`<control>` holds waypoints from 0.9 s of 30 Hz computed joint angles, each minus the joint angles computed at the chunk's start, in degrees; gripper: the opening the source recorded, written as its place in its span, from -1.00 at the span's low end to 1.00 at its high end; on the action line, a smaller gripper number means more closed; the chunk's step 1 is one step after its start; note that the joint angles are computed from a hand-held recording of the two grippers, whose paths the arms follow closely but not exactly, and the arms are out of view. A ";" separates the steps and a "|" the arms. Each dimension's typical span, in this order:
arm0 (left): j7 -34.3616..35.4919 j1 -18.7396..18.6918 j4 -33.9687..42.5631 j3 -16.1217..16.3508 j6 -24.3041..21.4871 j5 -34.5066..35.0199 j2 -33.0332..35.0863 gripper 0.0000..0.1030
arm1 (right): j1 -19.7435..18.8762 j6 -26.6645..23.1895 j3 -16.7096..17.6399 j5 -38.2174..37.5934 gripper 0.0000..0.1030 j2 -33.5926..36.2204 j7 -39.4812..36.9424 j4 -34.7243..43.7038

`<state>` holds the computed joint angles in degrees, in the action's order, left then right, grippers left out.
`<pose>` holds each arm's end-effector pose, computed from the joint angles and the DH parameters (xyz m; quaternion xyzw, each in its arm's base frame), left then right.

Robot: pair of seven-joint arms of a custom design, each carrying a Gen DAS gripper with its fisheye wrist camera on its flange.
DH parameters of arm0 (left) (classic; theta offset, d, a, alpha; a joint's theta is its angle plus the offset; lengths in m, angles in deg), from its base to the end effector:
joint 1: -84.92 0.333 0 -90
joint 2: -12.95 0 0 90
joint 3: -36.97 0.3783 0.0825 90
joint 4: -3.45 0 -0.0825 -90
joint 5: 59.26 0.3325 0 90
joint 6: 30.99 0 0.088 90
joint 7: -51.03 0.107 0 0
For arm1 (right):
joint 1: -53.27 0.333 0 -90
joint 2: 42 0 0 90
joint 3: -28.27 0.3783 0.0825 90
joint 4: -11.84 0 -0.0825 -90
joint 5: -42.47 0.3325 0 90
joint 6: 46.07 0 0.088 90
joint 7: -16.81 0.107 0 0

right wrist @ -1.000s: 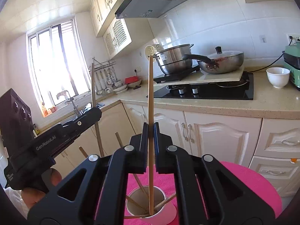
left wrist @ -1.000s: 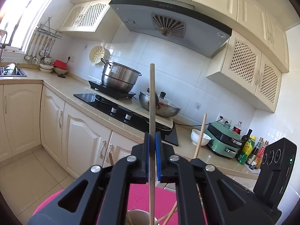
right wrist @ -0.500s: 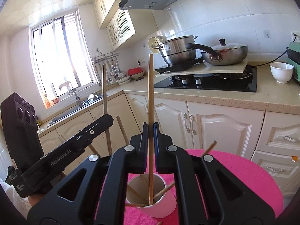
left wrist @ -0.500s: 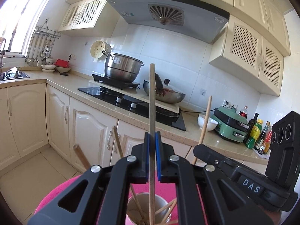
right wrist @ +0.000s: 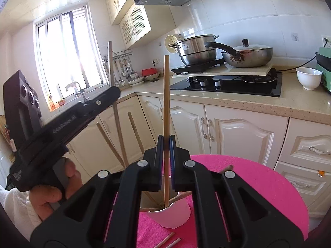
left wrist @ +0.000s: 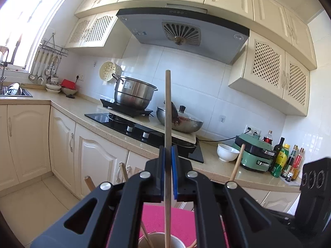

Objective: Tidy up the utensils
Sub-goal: 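Raise the left tool's chopstick upright over the pink cup while the right tool carries its chopstick there, then open the left tool to drop its chopstick into the cup while the right tool releases its own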

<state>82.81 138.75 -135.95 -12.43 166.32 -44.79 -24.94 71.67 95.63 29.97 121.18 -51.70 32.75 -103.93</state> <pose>0.3888 -0.1383 0.6716 -0.6388 0.3918 -0.4951 0.4397 0.4636 0.1683 0.6692 -0.7497 0.3261 -0.0636 0.5723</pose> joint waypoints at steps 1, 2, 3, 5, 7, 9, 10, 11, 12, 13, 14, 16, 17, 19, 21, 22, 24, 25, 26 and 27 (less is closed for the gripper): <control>-0.03 0.90 -0.45 -0.91 0.75 -0.04 -0.30 -0.88 | -0.06 -0.29 -0.09 -0.23 -0.88 0.08 -0.16 0.10; 0.05 1.42 -0.71 -1.51 1.04 -0.08 -0.51 -0.88 | -0.11 -0.47 -0.13 -0.34 -0.88 0.16 -0.32 0.12; 0.04 1.68 -1.02 -1.97 1.29 -0.18 -0.61 -0.88 | -0.16 -0.66 -0.20 -0.29 -0.88 0.20 -0.65 0.05; -0.21 2.26 -1.61 -2.93 1.71 -0.57 -1.06 -0.88 | -0.29 -1.08 -0.29 -0.14 -0.88 0.34 -0.90 -0.03; 0.17 2.52 -2.11 -3.48 1.77 -0.32 -1.55 -0.88 | -0.46 -1.46 -0.37 0.06 -0.88 0.40 -0.97 -0.15; 0.58 2.37 -2.73 -3.64 1.70 0.01 -2.14 -0.88 | -0.64 -2.04 -0.43 -0.16 -0.88 0.53 -0.79 -0.06; 0.67 2.01 -2.95 -3.53 1.46 0.14 -2.21 -0.88 | -0.72 -2.17 -0.41 -0.31 -0.88 0.50 -0.63 -0.05; 0.62 1.43 -3.29 -3.26 1.30 0.20 -2.08 -0.88 | -0.78 -2.39 -0.39 -0.61 -0.88 0.56 -0.45 0.10; 0.58 1.14 -3.37 -3.20 0.96 0.23 -2.11 -0.88 | -0.82 -2.57 -0.35 -0.94 -0.88 0.63 -0.30 0.26; 0.59 0.64 -3.73 -2.88 0.54 0.35 -2.41 -0.88 | -0.87 -2.79 -0.32 -1.35 -0.88 0.73 0.02 0.48; 0.59 -0.05 -4.00 -2.43 -0.05 0.53 -2.56 -0.88 | -0.89 -2.95 -0.26 -1.71 -0.88 0.76 0.34 0.57; 0.14 -1.46 -4.57 -1.56 -1.32 0.74 -2.73 -0.88 | -0.91 -3.40 -0.24 -2.29 -0.88 0.75 1.04 0.77; 0.01 -2.70 -4.88 -0.77 -1.88 1.07 -2.34 -0.88 | -0.93 -3.82 -0.28 -2.62 -0.88 0.71 1.43 0.90; 0.06 -4.40 -5.21 0.45 -3.29 1.91 -2.51 -0.88 | -0.94 -4.20 -0.27 -3.29 -0.88 0.55 1.83 1.00; 0.16 -6.57 -5.46 1.84 -5.11 2.98 -2.47 -0.88 | -0.95 -4.40 -0.27 -4.00 -0.88 0.42 2.23 1.06; 0.02 -7.93 -5.66 2.64 -6.13 3.45 -2.24 -0.88 | -0.99 -4.72 -0.25 -4.91 -0.88 0.39 2.93 1.20; -0.51 -11.29 -5.93 4.54 -8.70 4.42 -1.45 -0.88 | -0.99 -4.72 -0.19 -5.98 -0.88 0.34 3.76 1.22; -0.70 -13.01 -6.08 5.53 -9.53 5.08 -0.88 -0.88 | -0.97 -4.81 -0.20 -6.37 -0.88 0.36 4.06 1.23; -0.88 -14.06 -6.04 6.14 -10.29 5.81 -0.52 -0.88 | -0.95 -4.73 -0.17 -6.79 -0.88 0.29 4.37 1.14; -0.99 -15.41 -6.13 6.84 -11.45 6.58 -0.31 -0.88 | -0.95 -4.75 -0.12 -7.53 -0.88 0.26 4.88 1.12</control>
<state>81.82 123.34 -142.08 -5.60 154.87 -38.22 -25.25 70.72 90.89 29.86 113.65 -51.44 37.63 -102.81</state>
